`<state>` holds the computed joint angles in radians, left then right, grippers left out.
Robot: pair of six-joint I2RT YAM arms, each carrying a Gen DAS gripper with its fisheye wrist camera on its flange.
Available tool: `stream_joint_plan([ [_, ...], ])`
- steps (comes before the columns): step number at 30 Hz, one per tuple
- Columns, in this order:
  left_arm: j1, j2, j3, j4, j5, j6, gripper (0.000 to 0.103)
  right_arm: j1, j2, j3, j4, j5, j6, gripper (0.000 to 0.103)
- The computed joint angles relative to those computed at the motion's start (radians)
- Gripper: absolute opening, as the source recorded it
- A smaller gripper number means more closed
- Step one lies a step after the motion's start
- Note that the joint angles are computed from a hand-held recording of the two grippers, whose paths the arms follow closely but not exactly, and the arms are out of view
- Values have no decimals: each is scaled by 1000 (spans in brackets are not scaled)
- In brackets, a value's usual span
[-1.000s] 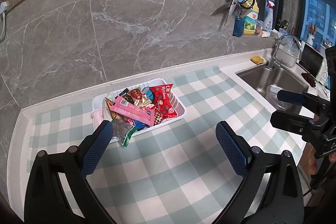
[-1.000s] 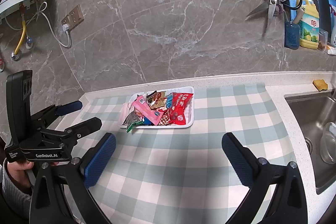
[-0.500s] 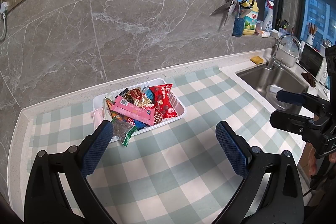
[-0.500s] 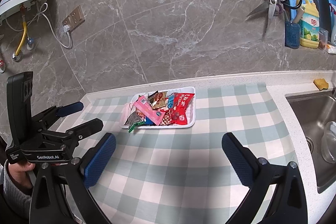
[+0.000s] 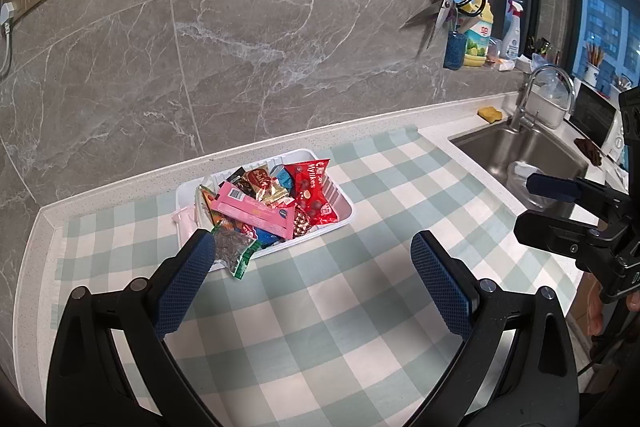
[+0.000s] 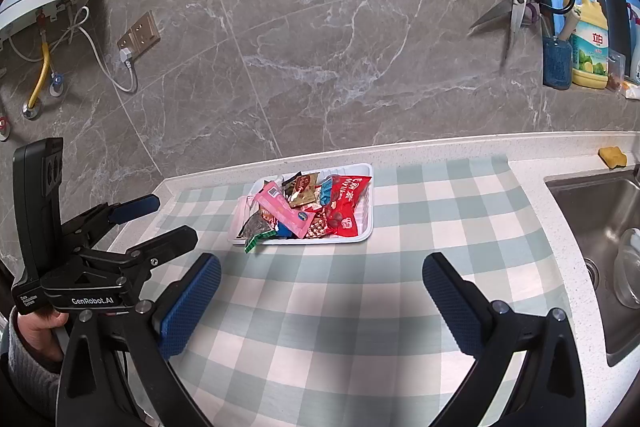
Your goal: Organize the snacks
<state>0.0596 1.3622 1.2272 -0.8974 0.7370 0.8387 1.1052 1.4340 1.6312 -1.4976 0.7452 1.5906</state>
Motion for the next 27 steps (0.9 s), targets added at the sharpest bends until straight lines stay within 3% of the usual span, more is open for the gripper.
stream_joint_plan([
  [21, -3, 2, 0, 6, 0, -5, 99, -1, 4, 2, 2, -1, 4, 103],
  [27, -8, -14, -28, 61, -3, -22, 99, -3, 8, 4, 6, -2, 2, 103],
])
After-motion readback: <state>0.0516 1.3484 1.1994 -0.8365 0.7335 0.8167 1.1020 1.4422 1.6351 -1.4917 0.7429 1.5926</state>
